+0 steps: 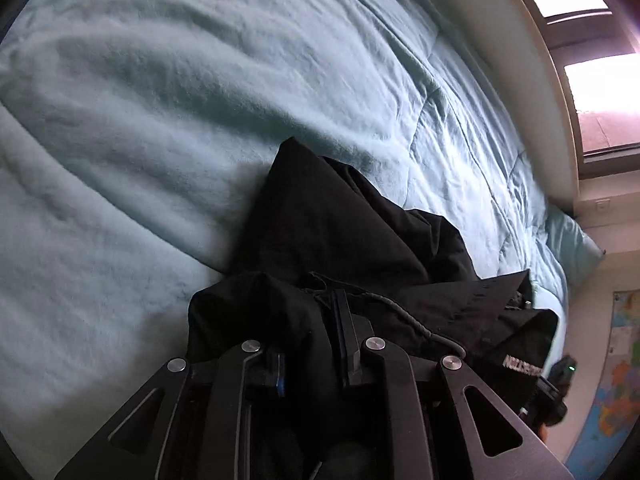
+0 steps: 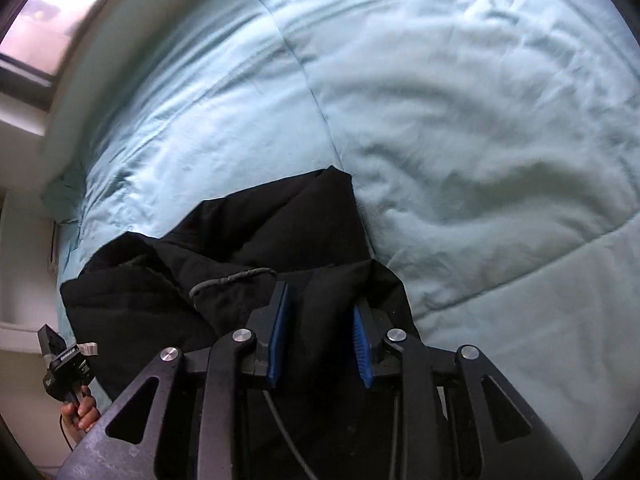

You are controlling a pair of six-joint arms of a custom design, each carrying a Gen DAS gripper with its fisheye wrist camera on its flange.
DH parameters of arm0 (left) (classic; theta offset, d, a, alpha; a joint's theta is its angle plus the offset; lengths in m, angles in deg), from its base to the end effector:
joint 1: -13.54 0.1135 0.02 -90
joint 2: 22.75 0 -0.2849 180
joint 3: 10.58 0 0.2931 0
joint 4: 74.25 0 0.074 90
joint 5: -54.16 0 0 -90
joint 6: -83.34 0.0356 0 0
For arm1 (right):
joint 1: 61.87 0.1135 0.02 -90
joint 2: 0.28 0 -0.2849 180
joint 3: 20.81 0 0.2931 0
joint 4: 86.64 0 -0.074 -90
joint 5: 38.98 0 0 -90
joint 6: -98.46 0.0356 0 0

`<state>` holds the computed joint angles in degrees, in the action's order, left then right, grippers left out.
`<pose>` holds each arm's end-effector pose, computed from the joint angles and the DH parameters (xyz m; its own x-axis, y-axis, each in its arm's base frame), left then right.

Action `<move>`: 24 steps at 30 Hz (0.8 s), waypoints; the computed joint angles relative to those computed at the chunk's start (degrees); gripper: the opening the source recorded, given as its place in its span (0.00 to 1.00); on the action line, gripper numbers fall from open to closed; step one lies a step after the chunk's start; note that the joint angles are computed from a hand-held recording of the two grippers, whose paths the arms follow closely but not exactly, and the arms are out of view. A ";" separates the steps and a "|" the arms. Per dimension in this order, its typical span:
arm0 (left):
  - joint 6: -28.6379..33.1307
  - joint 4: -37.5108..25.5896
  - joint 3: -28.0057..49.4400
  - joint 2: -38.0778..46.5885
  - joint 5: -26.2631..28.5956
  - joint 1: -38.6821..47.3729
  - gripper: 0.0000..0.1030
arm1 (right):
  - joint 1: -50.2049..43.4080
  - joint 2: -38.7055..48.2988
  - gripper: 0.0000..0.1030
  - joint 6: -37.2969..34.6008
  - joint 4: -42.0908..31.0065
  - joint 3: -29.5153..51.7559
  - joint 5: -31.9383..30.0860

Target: Fold large clothes

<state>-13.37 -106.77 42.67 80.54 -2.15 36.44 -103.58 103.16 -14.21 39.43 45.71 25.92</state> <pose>0.2722 0.0935 0.0634 -0.8771 -0.4760 -0.0643 -0.3626 0.7439 -0.5614 0.2482 -0.2010 0.1083 -0.9228 0.3549 -0.1498 0.2726 0.8764 0.3971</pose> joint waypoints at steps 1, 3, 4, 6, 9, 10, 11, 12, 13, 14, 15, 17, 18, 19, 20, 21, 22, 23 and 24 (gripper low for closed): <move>2.23 -2.73 1.30 0.65 1.44 1.07 0.19 | 0.25 0.87 0.32 0.19 0.18 0.46 0.01; 6.25 -7.73 2.83 -0.11 2.85 2.90 0.20 | -0.16 1.47 0.32 -0.74 -1.50 1.82 -0.29; 9.90 -11.76 3.53 -1.63 3.69 4.51 0.20 | -0.86 1.09 0.32 -1.79 -3.20 2.57 -0.75; 16.20 -18.50 4.90 -3.46 5.95 7.46 0.27 | -2.83 -0.99 0.36 -4.02 -6.73 3.80 -2.06; 29.73 -33.84 8.40 -5.30 10.50 13.96 0.35 | -7.23 -6.48 0.62 -8.85 -12.08 5.84 -4.35; 35.08 -39.37 9.67 -5.61 11.44 16.41 0.37 | -8.85 -8.15 0.69 -10.66 -13.72 6.66 -5.05; 39.42 -43.59 10.46 -6.59 11.35 18.70 0.44 | -10.53 -9.53 0.71 -12.68 -15.52 7.65 -5.99; 41.87 -45.76 10.75 -8.25 10.74 20.80 0.57 | -11.53 -10.49 0.74 -14.07 -16.87 8.35 -6.50; 43.20 -46.54 10.59 -10.94 9.92 23.19 0.62 | -12.45 -11.22 0.76 -15.50 -17.97 8.81 -6.68; 44.30 -46.83 10.34 -13.60 9.29 25.33 0.65 | -13.00 -11.94 0.77 -16.57 -18.58 8.91 -6.56; 45.40 -47.37 10.28 -15.23 8.83 26.66 0.67 | -13.23 -12.74 0.77 -18.10 -18.80 8.41 -6.07; 44.78 -45.73 9.67 -17.31 7.25 27.33 0.69 | -12.19 -14.10 0.77 -19.10 -17.31 6.43 -4.38; 43.60 -43.69 9.03 -18.11 5.97 27.00 0.69 | -10.80 -15.04 0.77 -18.71 -14.99 4.49 -2.67; 41.53 -40.91 8.05 -18.83 4.31 25.44 0.69 | -9.39 -15.45 0.77 -18.45 -12.82 2.81 -1.51; 38.85 -37.40 6.98 -19.09 2.34 23.01 0.69 | -7.95 -15.40 0.77 -17.99 -10.64 1.51 -1.01; 36.37 -34.29 6.20 -18.95 1.03 20.94 0.69 | -7.02 -15.20 0.77 -17.88 -8.38 0.18 -0.70; 33.47 -30.66 5.30 -18.64 0.00 18.40 0.69 | -5.57 -14.75 0.77 -17.43 -6.12 -0.76 -0.12; 31.07 -27.17 4.80 -17.75 -0.68 15.89 0.69 | -4.35 -14.07 0.77 -17.12 -4.24 -1.44 0.35; 28.86 -24.16 4.35 -16.77 -1.11 13.68 0.69 | -2.95 -12.98 0.77 -16.71 -2.20 -1.83 0.78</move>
